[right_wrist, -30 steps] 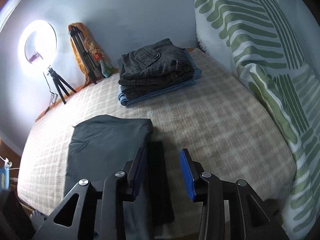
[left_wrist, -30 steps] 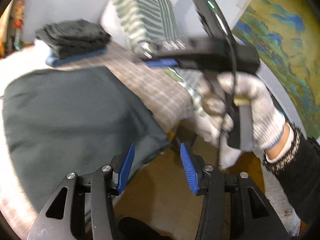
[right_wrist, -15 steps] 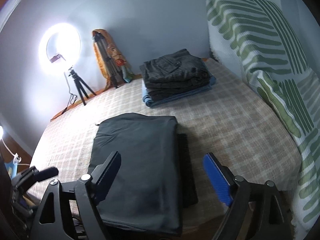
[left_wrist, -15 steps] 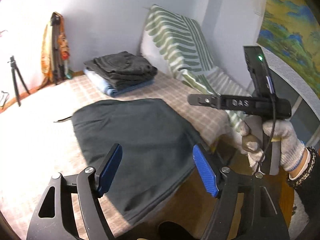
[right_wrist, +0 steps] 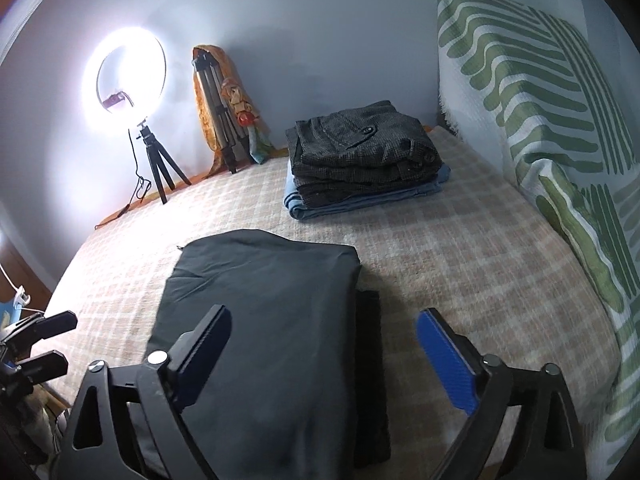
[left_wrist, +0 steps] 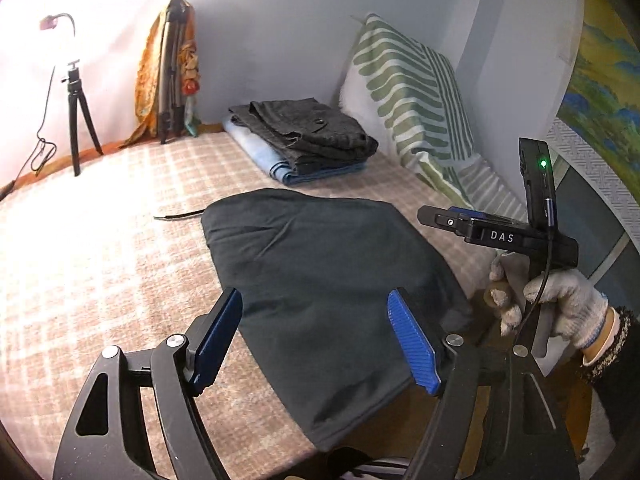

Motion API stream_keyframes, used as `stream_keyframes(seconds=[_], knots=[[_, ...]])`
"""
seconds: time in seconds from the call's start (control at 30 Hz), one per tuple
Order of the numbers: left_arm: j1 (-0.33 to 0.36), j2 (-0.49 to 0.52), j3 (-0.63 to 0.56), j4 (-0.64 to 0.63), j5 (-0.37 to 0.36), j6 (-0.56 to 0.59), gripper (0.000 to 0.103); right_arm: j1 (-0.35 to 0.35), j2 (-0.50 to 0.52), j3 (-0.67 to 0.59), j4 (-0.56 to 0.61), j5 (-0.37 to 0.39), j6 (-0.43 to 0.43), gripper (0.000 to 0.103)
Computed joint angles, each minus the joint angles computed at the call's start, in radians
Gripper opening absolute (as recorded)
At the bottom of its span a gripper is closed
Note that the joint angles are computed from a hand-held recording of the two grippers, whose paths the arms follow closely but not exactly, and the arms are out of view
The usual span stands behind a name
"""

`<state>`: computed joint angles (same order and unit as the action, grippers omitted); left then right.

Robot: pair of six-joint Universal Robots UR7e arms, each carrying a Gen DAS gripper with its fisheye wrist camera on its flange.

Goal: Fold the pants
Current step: 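Reach both open tools to the folded trousers' edge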

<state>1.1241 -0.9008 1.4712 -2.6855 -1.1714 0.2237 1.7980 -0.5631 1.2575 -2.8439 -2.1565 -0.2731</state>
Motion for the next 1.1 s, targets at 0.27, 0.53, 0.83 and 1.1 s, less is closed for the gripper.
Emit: stream_keyframes(seconds=[0.27,0.53,0.83,1.1], knots=[[0.059,0.043,-0.096,0.120,-0.099,-0.087,0.075,-0.044,0.008,-0.054,0.115,0.054,0.030,0.103],[0.140,0.105,-0.234,0.288,-0.224,-0.235,0.075,-0.092,-0.007,-0.081,0.249,0.132,0.137,0.103],[0.183,0.166,-0.320,0.398,-0.307,-0.302,0.075,-0.144,-0.014,-0.114,0.402,0.290,0.220,0.101],[0.190,0.185,-0.352,0.409,-0.327,-0.283,0.075,-0.165,0.008,-0.132,0.446,0.348,0.204,0.099]])
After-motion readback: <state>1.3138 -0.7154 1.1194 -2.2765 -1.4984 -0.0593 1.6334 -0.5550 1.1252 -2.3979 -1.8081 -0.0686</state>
